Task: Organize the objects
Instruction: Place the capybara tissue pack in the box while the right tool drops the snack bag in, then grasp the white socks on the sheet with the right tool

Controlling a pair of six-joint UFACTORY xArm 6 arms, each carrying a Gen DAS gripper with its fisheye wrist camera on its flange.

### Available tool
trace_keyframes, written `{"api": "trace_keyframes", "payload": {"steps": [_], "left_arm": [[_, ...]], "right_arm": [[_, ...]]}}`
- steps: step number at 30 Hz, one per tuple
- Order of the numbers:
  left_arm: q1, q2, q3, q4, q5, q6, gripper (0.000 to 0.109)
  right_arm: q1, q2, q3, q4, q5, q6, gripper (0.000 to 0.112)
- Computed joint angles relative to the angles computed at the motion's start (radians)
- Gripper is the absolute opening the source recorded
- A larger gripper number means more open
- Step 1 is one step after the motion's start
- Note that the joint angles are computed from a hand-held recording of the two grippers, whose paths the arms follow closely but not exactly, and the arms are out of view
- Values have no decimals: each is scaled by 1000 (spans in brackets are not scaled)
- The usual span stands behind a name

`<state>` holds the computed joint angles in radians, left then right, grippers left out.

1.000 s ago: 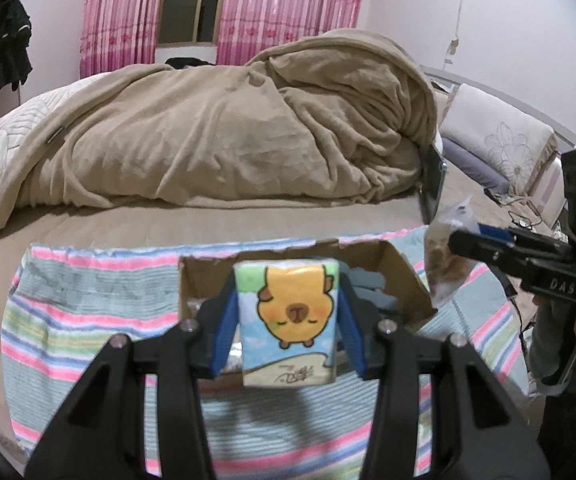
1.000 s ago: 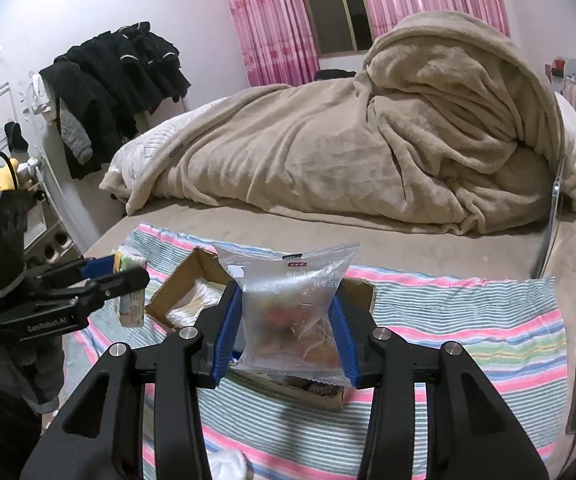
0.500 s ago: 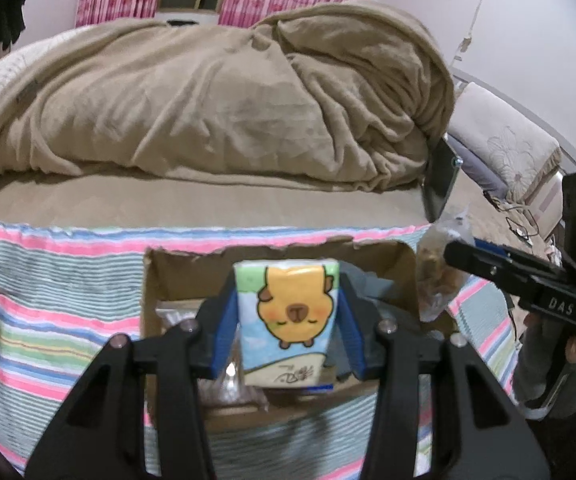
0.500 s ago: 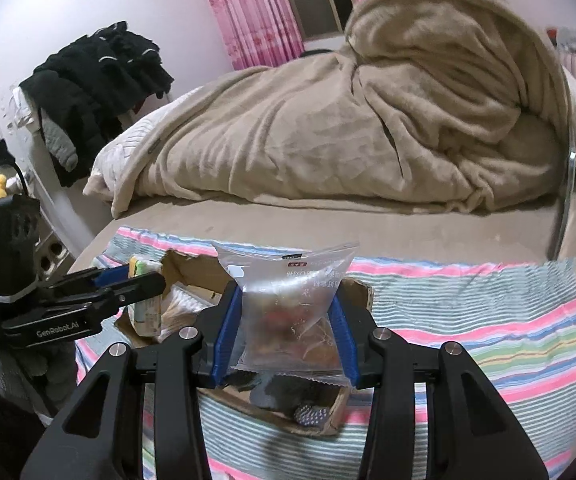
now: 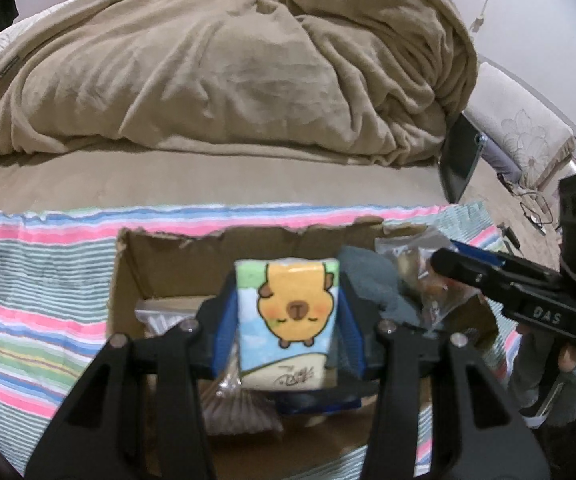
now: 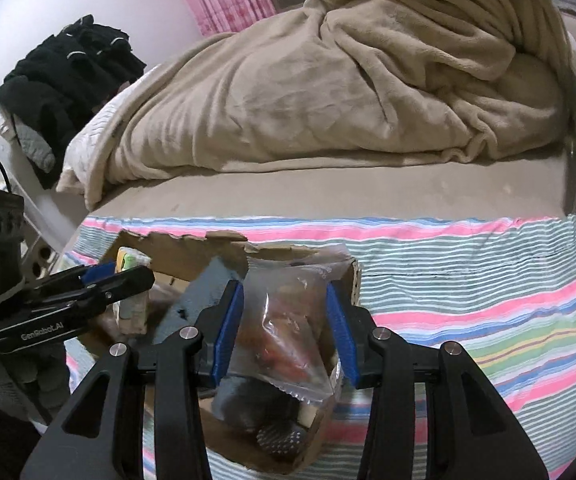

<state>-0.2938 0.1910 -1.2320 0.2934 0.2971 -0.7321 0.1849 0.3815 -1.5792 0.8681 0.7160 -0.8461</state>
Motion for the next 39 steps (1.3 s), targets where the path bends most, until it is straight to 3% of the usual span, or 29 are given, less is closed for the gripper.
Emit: {"api": "trace_keyframes", "payload": {"steps": [8, 13, 18, 27, 34, 39], "left_arm": [[-1, 5, -7, -45, 29, 19, 57], [-2, -42, 28, 21, 18, -51, 68], [-7, -133, 122, 86, -13, -142, 75], [-43, -325, 264, 350, 48, -393, 77], [-104, -456, 353, 448, 117, -467, 77], [-149, -538, 420, 467, 150, -494, 77]], "right_arm": [[46, -35, 91, -63, -156, -41, 44], [37, -52, 100, -12, -125, -57, 47], [29, -119, 163, 40, -122, -99, 64], [30, -258, 290, 45, -121, -118, 65], [19, -388, 408, 53, -97, -118, 76], [12, -473, 483, 43, -78, -117, 76]]}}
